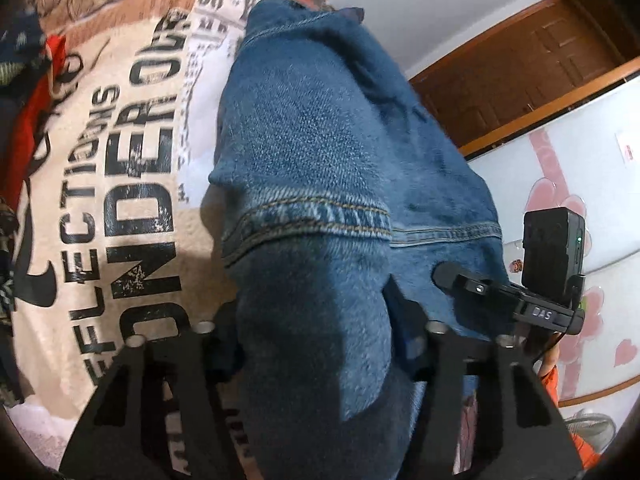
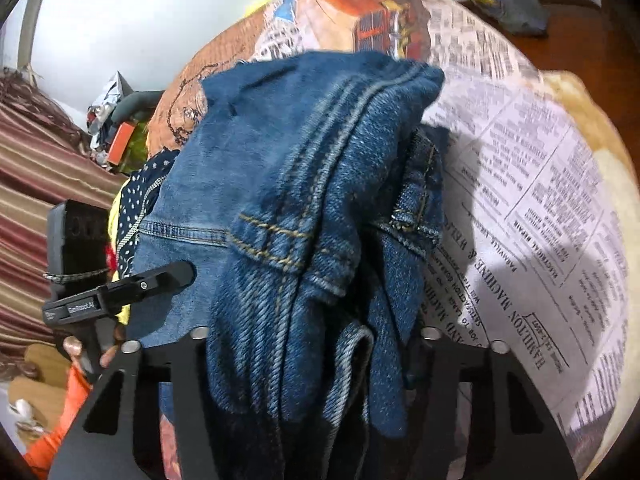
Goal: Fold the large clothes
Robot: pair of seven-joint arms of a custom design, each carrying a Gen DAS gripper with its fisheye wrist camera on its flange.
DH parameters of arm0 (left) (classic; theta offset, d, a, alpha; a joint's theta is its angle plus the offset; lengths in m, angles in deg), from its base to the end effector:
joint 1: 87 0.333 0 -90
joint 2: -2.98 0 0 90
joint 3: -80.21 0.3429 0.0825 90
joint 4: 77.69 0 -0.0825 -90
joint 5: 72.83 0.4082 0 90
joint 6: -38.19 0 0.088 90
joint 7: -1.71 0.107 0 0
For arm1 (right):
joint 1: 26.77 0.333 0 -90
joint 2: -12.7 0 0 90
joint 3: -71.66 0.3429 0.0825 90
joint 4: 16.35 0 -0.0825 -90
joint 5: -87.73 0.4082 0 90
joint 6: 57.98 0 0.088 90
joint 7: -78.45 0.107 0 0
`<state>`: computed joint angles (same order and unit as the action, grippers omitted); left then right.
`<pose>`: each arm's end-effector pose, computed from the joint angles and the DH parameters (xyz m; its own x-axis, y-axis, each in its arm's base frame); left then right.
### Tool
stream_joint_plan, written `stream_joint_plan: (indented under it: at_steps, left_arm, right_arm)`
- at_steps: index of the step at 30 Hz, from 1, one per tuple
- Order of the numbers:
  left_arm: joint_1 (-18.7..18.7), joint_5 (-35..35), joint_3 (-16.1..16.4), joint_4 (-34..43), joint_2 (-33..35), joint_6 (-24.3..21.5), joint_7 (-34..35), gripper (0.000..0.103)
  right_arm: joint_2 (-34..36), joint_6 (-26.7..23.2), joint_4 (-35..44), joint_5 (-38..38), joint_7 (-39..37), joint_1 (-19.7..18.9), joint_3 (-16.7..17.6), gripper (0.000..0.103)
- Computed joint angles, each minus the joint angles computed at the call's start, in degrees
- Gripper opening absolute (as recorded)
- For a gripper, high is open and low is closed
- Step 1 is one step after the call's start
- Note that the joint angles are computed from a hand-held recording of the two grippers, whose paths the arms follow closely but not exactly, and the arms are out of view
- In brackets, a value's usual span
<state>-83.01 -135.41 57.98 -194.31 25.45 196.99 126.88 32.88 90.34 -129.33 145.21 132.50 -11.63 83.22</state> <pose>0.6218 -0.1526 0.2893 -0.0192 -0.8036 0.5948 -0.9327 -0.1999 -0.3003 0.5971 0.2744 0.3240 0.3097 -0.7601 -0.5713 -0.9352 -0.1352 -0.3272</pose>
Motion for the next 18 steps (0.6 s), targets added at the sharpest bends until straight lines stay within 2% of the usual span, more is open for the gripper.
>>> stream_joint_plan:
  at_steps: [1, 4, 9, 14, 18]
  left_arm:
    - [-0.63, 1.42, 0.45, -0.22, -0.8, 0.33, -1.16, 0.051]
    - [-0.89, 2.93, 0.66, -1.51, -3.93, 1.34, -1.46, 0.048]
    - [-0.25, -2.53, 1.95, -4.29, -10.76, 2.06, 4.01, 0.048]
    - [-1.46, -5.01, 6.7, -7.24, -17.81, 3.92, 8.08, 0.048]
    - [-2.07, -7.91, 11.22, -9.3, -22.01, 4.63, 11.39, 0.048]
  right_arm:
    - [-0.36, 0.73, -0.05, 0.07, 0.63, 0.34, 0.03, 0.04]
    - [-1.57, 1.38, 0.43, -1.16, 1.21, 1.28, 0.07, 0.036]
    - [-2.63, 2.71, 2.74, -1.31, 2.2, 2.8, 0.78, 0.036]
    - [-1.49, 5.23, 7.76, -4.74, 3.56, 5.55, 1.54, 0.036]
    - [2.03, 5.48, 14.74, -7.03, 4.31, 7.49, 3.03, 0.036]
